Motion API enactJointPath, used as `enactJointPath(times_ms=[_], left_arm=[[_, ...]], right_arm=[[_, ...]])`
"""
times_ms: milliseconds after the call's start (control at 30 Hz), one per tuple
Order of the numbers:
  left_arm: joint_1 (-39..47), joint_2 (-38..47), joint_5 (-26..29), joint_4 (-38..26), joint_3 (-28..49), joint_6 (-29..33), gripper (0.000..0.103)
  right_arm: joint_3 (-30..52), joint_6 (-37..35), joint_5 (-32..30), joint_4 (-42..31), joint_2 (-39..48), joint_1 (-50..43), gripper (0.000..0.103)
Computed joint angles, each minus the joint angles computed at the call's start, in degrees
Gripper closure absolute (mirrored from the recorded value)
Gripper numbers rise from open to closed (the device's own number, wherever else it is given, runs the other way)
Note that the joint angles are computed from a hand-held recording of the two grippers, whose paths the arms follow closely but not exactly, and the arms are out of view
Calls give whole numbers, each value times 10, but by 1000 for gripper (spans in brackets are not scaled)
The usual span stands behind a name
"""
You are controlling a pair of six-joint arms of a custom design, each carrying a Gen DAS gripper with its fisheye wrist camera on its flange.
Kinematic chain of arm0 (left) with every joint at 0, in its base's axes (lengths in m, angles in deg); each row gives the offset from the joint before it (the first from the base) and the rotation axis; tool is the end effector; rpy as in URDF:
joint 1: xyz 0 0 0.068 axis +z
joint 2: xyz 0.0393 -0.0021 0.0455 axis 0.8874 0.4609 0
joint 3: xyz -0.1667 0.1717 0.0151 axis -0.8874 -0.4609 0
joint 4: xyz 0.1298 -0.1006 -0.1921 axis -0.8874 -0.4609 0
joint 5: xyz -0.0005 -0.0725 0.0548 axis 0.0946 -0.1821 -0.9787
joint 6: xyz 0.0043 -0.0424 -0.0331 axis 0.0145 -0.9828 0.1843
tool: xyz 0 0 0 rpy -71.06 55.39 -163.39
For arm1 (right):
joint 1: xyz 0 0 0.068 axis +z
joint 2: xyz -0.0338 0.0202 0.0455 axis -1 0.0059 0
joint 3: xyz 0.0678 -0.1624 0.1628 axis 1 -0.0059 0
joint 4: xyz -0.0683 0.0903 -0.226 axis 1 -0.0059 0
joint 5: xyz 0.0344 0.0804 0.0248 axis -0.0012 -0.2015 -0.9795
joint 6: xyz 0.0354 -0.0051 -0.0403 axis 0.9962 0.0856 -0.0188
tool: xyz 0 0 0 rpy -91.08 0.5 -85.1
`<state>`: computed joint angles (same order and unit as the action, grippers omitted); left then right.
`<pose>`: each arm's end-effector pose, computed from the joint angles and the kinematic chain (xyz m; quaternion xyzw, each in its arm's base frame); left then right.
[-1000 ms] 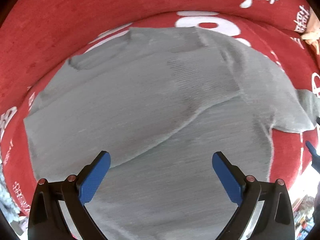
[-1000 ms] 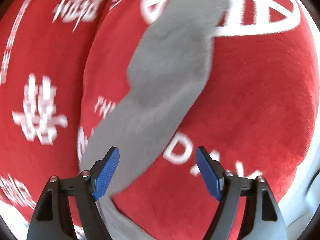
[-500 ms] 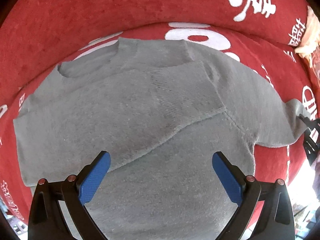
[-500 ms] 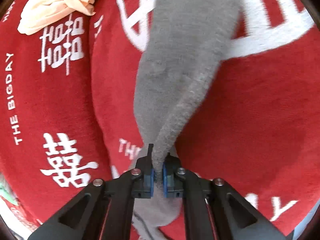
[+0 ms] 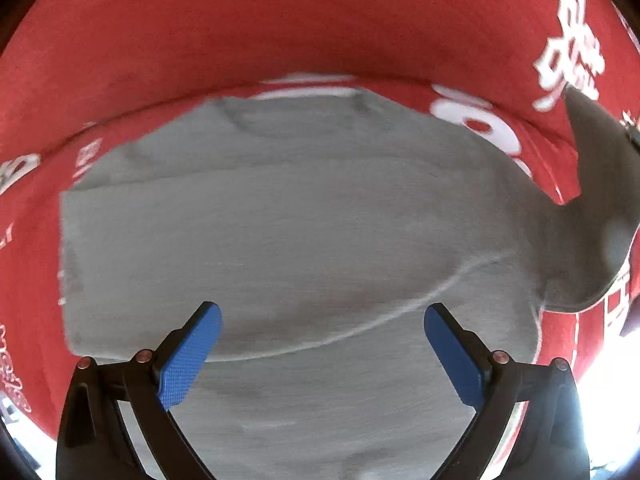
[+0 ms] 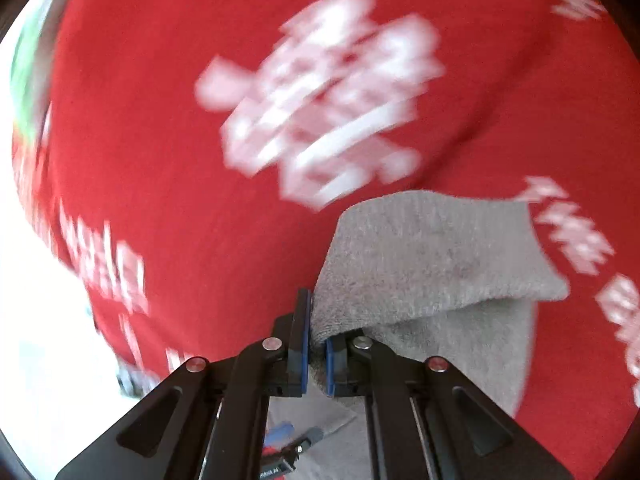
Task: Fold small clothes
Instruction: 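Grasp the other sleeve cuff with the right tool, then lay the held sleeve across the body and open the right tool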
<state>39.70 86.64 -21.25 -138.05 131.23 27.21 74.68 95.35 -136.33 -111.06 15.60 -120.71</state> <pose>0.2555 -0.1110 0.2027 0.1043 0.9910 -0.0619 0.0574 0.1777 -0.0743 0.1889 0.2689 0.8398 0.3971 0.2544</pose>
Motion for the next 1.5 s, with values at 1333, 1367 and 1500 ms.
enactJointPath(times_ms=[1333, 1367, 1500], left_arm=[[390, -1, 64, -9, -19, 216, 1], [384, 3, 72, -12, -17, 215, 1], [351, 41, 99, -23, -5, 189, 1]], right_arm=[[225, 169, 355, 80, 371, 718, 41], [191, 183, 349, 79, 334, 702, 41], [42, 257, 328, 61, 176, 611, 41]])
